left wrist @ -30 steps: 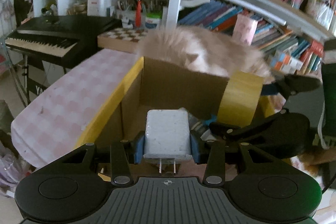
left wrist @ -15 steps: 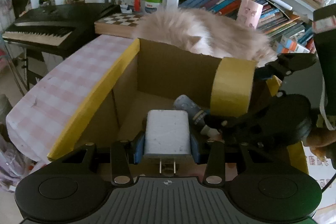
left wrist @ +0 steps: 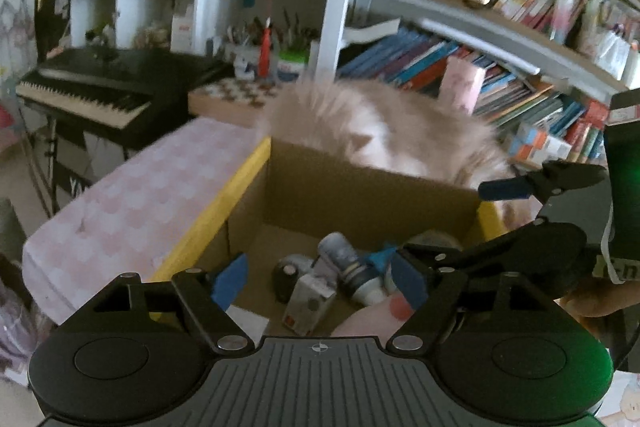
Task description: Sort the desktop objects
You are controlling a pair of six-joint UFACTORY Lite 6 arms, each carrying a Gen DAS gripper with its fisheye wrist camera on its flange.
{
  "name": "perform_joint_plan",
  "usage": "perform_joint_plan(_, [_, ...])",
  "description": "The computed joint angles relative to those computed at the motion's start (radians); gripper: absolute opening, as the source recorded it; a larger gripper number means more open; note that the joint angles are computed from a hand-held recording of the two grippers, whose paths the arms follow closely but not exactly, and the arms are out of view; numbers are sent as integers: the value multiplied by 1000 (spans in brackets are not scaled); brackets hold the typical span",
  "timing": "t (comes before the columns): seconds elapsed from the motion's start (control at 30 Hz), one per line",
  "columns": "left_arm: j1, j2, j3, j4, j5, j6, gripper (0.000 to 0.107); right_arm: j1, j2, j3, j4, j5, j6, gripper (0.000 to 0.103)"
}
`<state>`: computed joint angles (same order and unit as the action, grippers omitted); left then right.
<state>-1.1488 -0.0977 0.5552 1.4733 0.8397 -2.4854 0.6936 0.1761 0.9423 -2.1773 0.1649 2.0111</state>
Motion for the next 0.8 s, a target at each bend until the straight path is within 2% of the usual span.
perform_joint_plan(0.2, [-140,-75,-16,-40,128,7,86,56,-209,-164,152,112,-43,99])
perform_joint_plan(0.43, [-359,-131,-32,-139,313,-7,87,249,-524,-403,450,388,-19,99])
perform_joint_plan(0.5, [-428,-147,-43,-173,359,-27,89,346,-609,-460,560,487,-32,99])
perform_joint_plan(0.6, [-549,-165,-62,-235,439,-76,92,541,-699,-527,700,691,-37,99])
perform_joint_plan(0.8, [-759,-141,-51,-373,566,-135,93,981,-759,-597,949,1105,94,99])
